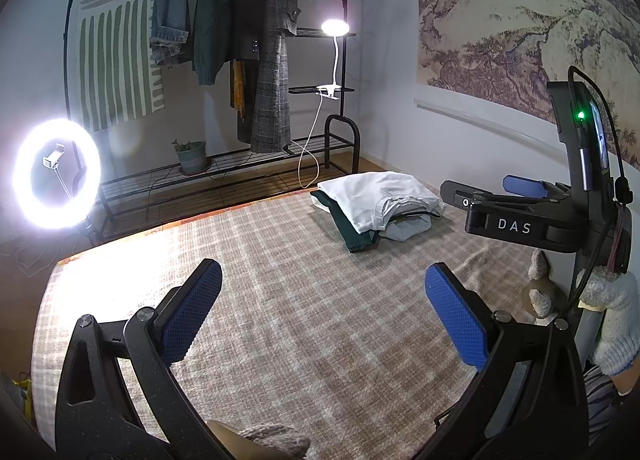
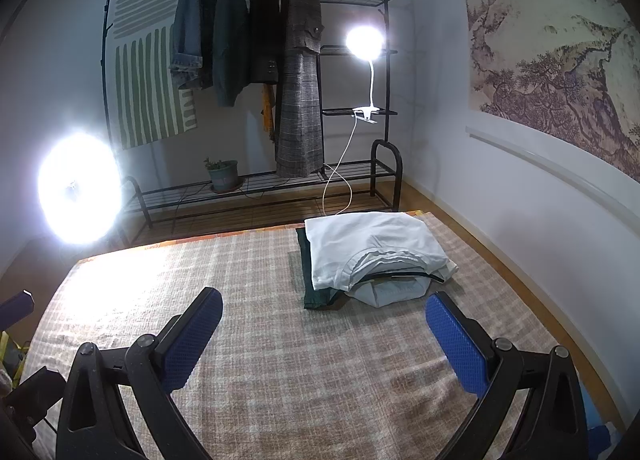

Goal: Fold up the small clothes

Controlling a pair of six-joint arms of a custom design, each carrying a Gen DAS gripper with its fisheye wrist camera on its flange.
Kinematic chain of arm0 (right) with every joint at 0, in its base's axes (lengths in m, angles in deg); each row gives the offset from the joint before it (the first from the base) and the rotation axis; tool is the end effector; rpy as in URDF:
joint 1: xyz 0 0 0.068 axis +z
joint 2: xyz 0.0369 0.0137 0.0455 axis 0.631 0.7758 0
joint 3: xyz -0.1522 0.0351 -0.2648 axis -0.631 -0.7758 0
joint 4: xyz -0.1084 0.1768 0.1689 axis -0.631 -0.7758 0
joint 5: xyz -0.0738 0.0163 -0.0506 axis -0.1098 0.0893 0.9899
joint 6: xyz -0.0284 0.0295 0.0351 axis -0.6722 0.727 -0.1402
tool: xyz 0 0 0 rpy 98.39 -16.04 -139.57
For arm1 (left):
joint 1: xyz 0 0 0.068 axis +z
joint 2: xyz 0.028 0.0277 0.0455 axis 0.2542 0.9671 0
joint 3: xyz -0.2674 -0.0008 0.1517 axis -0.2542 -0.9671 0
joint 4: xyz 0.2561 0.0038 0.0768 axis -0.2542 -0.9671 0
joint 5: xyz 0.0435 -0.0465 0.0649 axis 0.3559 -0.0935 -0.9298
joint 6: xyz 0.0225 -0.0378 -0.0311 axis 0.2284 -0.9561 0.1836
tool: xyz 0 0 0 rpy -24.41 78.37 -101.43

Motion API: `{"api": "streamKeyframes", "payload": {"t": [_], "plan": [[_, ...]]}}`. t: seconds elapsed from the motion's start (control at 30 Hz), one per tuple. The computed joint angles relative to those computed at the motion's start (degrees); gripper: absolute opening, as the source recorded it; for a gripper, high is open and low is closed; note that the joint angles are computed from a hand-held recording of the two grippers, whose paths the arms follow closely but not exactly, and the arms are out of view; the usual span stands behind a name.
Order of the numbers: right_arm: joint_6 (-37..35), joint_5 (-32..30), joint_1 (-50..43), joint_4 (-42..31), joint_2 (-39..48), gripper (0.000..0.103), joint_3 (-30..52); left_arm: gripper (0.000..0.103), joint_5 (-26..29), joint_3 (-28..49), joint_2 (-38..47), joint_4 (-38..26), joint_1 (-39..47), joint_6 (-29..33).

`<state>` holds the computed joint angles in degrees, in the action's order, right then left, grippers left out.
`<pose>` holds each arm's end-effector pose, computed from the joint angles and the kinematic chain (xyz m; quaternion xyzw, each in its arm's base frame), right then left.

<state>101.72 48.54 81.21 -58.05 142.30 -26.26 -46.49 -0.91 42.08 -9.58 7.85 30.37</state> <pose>0.2185 0.1661 0.2192 0.0537 0.8565 -0.0163 0.5130 0.2530 -0.0389 0.2314 0.1591 0.8514 -0.1042 0.4888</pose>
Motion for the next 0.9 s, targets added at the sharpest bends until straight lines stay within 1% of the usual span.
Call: {"api": "streamKeyframes", "payload": {"t": [0.9], "plan": [[0.04, -0.48, 0.04, -0.15, 0.23, 0.103, 0.2, 0.103, -1.72, 0.34, 0.26, -0.65, -1.3, -1.37]]}}
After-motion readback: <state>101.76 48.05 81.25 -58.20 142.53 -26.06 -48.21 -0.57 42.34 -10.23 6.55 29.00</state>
